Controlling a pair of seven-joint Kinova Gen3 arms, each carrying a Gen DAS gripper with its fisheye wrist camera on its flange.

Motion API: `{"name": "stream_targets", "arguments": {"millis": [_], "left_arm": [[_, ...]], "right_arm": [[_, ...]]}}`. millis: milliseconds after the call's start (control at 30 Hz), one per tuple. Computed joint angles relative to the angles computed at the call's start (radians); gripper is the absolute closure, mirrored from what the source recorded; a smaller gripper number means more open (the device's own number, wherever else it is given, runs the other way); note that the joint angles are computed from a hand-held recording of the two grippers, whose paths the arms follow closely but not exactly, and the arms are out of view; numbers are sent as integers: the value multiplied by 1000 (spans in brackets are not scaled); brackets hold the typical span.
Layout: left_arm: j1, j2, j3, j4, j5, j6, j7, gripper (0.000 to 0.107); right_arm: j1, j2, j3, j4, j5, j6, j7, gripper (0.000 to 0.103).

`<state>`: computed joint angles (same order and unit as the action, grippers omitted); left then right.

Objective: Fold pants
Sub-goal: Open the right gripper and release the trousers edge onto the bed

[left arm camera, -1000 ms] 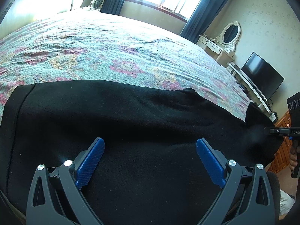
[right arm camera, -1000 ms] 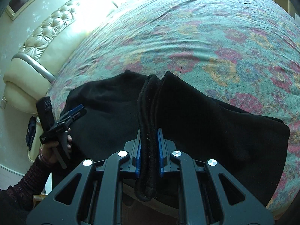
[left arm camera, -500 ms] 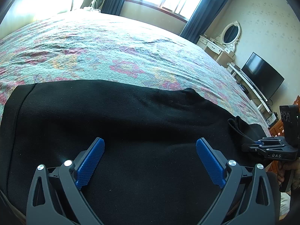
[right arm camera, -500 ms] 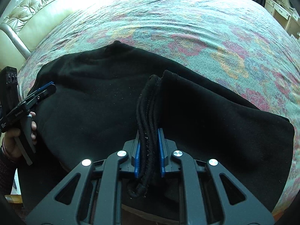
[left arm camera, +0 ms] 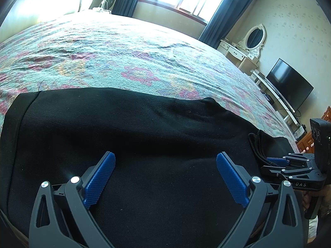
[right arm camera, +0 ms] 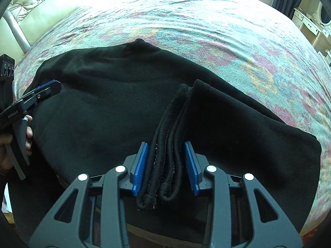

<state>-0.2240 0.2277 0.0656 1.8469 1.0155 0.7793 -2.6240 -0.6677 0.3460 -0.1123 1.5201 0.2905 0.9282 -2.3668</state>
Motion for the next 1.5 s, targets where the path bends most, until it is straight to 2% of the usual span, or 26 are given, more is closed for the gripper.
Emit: {"name": "stream_targets", "arguments": {"millis": [367,500,667,733,767,833,900,967,1033,1167,1267,1367,1433,1500], "left_arm": [[32,-17,4,8,-48,-46,38,10],[43,-26,9,17,-61,-70,48,10],[12,-20,7,25,5,-31,2,10],[-10,-14,3,29,53,3,-31,10],[-22,-11,-1,31,79,23,-47,10],[-45,-9,-11,44,138,62,-81,10],[-59,-7,-26,53,177,89,-95,10],[-69,0,-37,57,206,115,-104,10],[-66,-1,-44,56,210,119,-96,10],[-70,0,-55,33,183,146,-49,10],[-93,-13,-70,26,172,169,-32,10],[-128,-27,-96,24,172,191,-8,10],[-157,-26,-115,8,162,213,20,10],[-185,-31,-131,1,162,211,18,10]], "right_arm": [[-27,15,4,-6,20,-21,-28,41],[-54,22,9,-12,50,-15,-53,38],[-100,31,37,-10,86,-19,-86,28],[-130,18,81,17,75,-66,-97,26],[-121,3,75,45,84,-106,-114,27],[-47,-45,8,97,92,-188,-153,27],[0,-102,-22,162,130,-269,-222,27],[-1,-155,22,229,152,-350,-295,27],[24,-185,59,278,118,-408,-313,27],[196,-179,-10,330,-33,-519,-194,37],[335,-150,-119,355,-155,-619,-86,37],[468,-107,-252,357,-277,-672,27,36],[500,-88,-294,357,-358,-689,104,33],[482,-82,-285,354,-427,-681,185,29]]}}
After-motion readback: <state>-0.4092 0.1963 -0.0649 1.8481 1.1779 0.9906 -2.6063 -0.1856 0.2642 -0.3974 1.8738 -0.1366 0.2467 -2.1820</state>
